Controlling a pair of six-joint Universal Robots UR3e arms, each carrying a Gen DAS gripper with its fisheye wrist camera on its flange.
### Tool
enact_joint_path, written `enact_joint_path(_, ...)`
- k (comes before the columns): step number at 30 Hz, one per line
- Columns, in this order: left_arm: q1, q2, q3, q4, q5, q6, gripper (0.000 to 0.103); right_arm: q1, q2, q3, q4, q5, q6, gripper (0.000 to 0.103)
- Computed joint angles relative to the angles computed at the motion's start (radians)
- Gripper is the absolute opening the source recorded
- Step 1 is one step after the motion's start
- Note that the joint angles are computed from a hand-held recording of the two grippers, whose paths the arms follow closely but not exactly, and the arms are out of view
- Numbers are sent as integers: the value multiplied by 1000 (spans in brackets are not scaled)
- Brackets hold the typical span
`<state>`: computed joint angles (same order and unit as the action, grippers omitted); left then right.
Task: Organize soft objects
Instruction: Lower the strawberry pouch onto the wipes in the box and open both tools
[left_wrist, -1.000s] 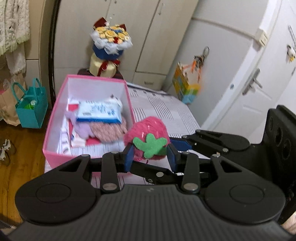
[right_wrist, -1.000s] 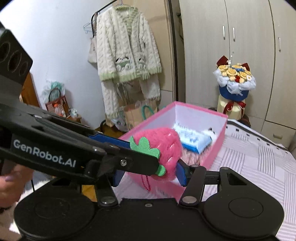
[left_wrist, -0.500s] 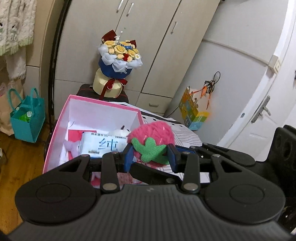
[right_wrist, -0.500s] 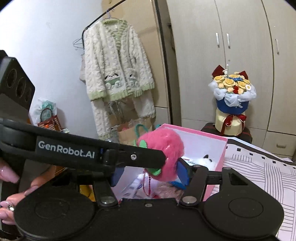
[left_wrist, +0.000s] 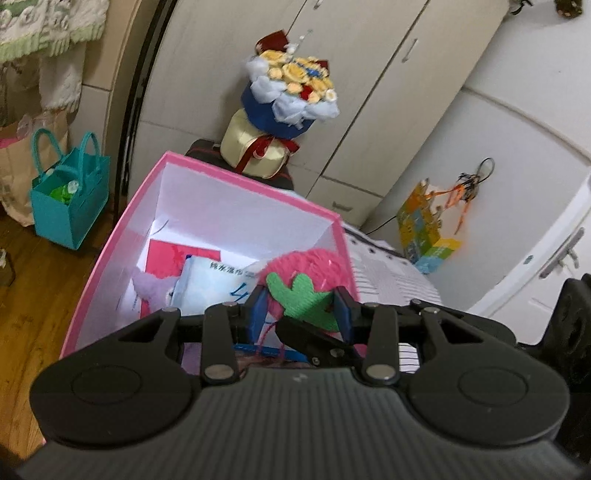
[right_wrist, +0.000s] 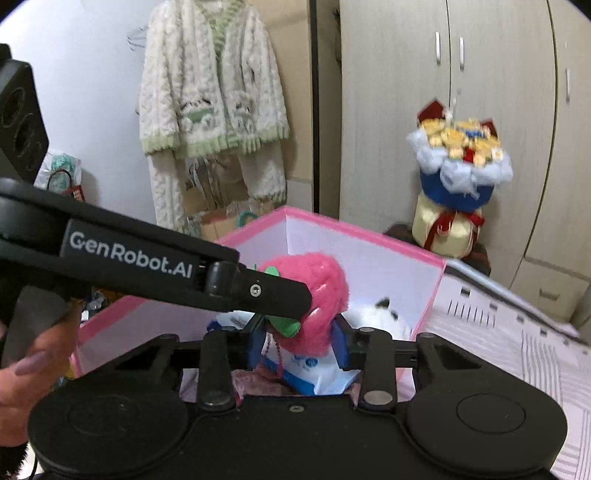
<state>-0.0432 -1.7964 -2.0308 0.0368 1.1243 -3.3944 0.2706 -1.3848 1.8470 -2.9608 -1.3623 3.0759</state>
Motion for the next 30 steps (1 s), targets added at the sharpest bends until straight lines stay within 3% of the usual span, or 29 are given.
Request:
enact_joint_path(5, 10, -43, 12, -5, -8, 6, 38, -4, 34, -24, 42, -5, 27, 41)
enact_joint_path(10, 4, -53, -1, 34, 49, -4, 39, 42, 39, -21, 23, -93, -4, 44)
enact_joint_path(17, -18, -35, -34, 68, 107, 1, 41, 35, -95, 118, -23, -103, -9, 54)
enact_joint_path(22, -5, 33, -92, 73, 90, 2, 48, 12, -198, 212, -55, -68, 30, 56)
enact_joint_path(30, -27, 200, -244, 96, 164, 53, 56, 31, -312, 324, -117, -101, 129, 64)
